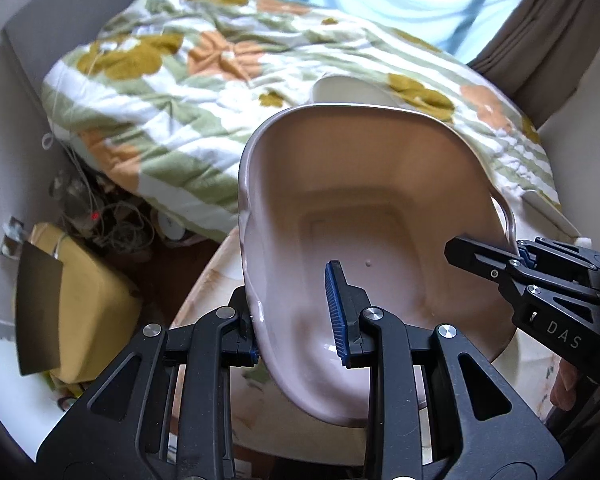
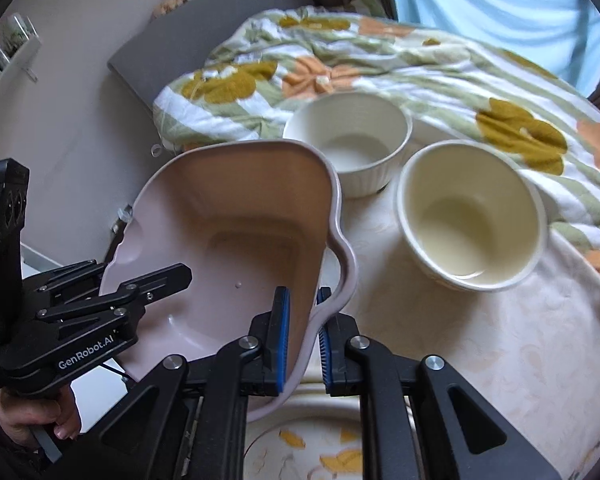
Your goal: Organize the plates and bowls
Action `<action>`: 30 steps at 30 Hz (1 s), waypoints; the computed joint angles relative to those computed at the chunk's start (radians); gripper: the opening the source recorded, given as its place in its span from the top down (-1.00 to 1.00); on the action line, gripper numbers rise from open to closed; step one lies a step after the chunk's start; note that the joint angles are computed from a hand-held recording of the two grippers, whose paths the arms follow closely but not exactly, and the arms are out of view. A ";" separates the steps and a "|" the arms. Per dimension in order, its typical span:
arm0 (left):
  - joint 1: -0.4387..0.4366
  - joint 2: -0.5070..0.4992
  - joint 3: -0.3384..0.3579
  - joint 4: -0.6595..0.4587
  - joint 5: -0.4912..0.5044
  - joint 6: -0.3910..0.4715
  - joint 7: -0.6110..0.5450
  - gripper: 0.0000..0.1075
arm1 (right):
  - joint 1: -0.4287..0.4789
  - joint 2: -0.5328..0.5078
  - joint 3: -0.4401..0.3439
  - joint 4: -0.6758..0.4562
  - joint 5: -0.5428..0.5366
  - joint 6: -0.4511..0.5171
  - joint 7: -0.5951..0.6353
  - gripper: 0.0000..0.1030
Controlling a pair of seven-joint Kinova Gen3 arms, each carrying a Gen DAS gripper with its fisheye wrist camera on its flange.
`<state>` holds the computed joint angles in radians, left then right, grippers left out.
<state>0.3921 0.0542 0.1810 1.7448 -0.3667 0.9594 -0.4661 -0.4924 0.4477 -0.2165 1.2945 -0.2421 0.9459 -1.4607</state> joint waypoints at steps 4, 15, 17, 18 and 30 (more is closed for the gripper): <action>0.080 0.016 0.049 -0.114 -0.078 0.114 0.070 0.56 | 0.050 -0.111 0.001 0.082 -0.035 -0.024 0.013 0.76; 0.403 0.224 0.087 -0.486 -0.224 0.288 0.156 0.56 | 0.239 -0.477 0.114 0.360 -0.164 -0.012 0.120 0.76; 0.442 0.276 0.081 -0.546 -0.216 0.278 0.141 0.56 | 0.268 -0.515 0.148 0.396 -0.173 0.002 0.138 0.76; 0.457 0.303 0.078 -0.574 -0.208 0.268 0.131 0.56 | 0.284 -0.532 0.167 0.414 -0.174 0.011 0.146 0.76; 0.523 0.588 0.036 -0.783 -0.023 0.134 -0.042 0.56 | 0.456 -0.527 0.291 0.596 -0.139 -0.002 0.214 0.76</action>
<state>0.9152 0.6419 0.2175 0.9615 -0.3893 1.0934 -0.5081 -0.0362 -0.0789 0.0745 1.8905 -0.3811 0.9435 -1.2463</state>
